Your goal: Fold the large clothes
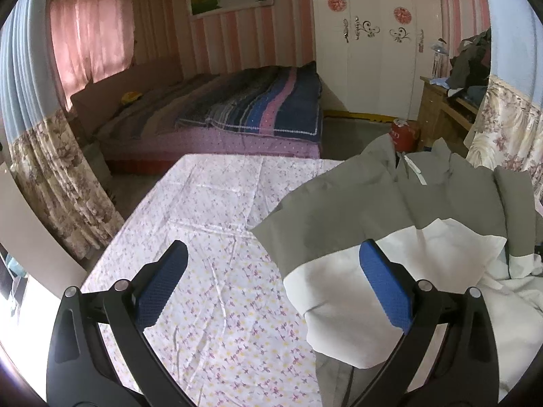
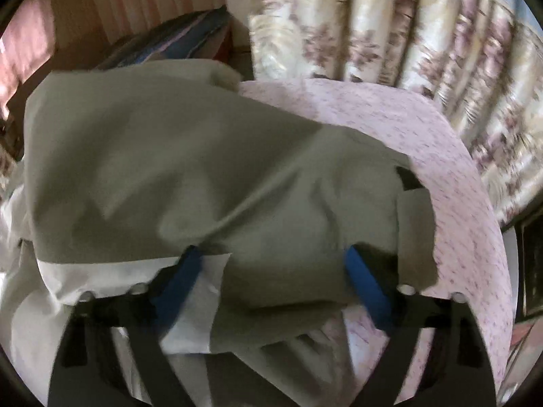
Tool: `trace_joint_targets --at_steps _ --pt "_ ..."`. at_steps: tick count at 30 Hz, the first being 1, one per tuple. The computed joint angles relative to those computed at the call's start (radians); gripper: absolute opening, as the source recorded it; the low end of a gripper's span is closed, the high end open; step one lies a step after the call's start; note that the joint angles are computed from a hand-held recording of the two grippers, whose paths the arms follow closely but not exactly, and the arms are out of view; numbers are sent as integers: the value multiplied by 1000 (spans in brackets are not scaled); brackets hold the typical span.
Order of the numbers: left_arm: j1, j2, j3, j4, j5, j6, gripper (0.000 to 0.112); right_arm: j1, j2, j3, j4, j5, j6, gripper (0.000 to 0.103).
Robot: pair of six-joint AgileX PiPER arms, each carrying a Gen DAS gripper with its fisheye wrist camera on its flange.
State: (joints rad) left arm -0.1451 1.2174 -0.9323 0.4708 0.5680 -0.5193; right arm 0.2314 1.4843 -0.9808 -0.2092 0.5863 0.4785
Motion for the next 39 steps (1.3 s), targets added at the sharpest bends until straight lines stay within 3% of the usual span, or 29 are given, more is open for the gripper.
trace_joint_targets --at_steps 2,4,6,10,15,16,18,20,23,24,25,26,29,35,37,39 --pt "-5 2 5 3 1 -8 100 -10 -7 -1 60 -13 -58 48" --pt "-17 10 1 30 11 -29 100 -21 -24 5 108 -25 -110 23" --pt "-19 9 -3 33 17 -32 100 -24 -66 20 86 -35 -91 13" --pt "-11 -2 -6 27 22 -19 100 6 -186 39 -231 30 180 7" --pt "-6 -4 -12 9 27 12 100 -30 -301 22 -583 272 372 7" --pt "-1 -4 -13 -1 26 23 100 -76 -316 20 -628 314 388 7" --pt "4 0 -14 -23 23 47 100 -197 -321 8 -609 319 354 7" --pt "8 4 -14 -37 21 65 100 -339 -298 -10 -552 317 275 10" --pt "19 16 -20 -93 25 129 100 -485 -300 -9 -390 270 116 26" --pt "15 17 -18 -93 27 131 100 -494 -323 2 -365 253 101 43" --pt "9 16 -13 -86 27 127 100 -471 -355 9 -380 264 115 67" --pt "2 13 -7 -74 28 118 100 -408 -399 29 -429 272 159 75" --pt "-4 3 3 -85 31 125 100 -236 -467 28 -395 292 144 77" --pt "-2 -12 39 -139 25 155 100 -49 -359 16 -43 159 -7 78" --pt "-12 -13 47 -124 30 146 100 52 -293 -13 -72 144 47 78" --pt "-12 -14 47 -119 27 145 100 162 -211 -71 -196 142 132 78"
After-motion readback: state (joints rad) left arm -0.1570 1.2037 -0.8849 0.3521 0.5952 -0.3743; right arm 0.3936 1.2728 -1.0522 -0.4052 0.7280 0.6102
